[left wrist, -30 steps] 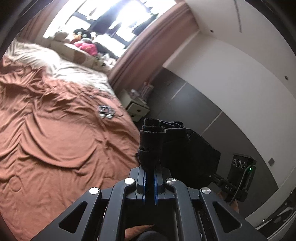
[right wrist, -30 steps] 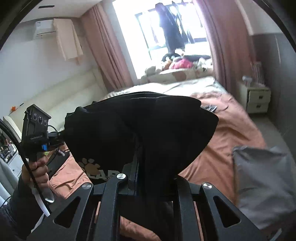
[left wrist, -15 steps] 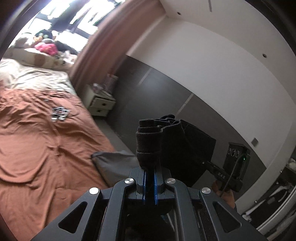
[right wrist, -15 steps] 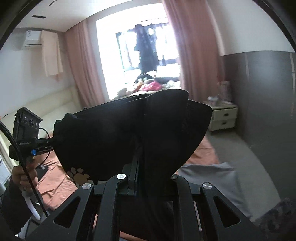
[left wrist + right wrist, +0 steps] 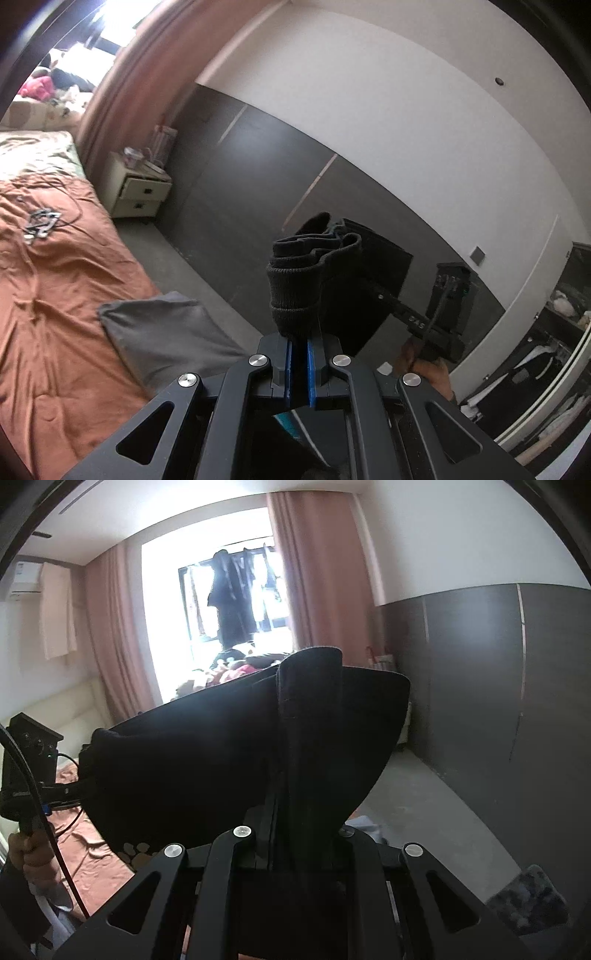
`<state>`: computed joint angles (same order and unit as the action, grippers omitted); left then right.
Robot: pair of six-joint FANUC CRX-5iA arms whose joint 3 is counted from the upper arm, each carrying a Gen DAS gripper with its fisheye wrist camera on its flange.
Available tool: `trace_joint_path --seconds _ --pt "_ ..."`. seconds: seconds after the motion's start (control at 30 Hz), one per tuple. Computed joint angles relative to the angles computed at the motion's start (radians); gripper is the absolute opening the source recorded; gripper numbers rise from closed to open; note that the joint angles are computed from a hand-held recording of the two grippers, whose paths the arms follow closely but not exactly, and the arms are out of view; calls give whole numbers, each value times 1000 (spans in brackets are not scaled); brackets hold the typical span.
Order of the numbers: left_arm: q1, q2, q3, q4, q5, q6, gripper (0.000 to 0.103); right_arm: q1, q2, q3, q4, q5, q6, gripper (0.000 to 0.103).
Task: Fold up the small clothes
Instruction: 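Lift the black shirt with both grippers and carry it toward the clothes stack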
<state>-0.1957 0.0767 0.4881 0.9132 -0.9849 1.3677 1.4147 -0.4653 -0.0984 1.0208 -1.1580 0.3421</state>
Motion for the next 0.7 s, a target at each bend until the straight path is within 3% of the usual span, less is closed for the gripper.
trace_joint_path --seconds 0.3,0.7 --pt "-37 125 117 -15 -26 35 6 -56 106 74 -38 4 -39 10" --pt "24 267 169 -9 -38 46 6 -158 236 185 -202 59 7 10"
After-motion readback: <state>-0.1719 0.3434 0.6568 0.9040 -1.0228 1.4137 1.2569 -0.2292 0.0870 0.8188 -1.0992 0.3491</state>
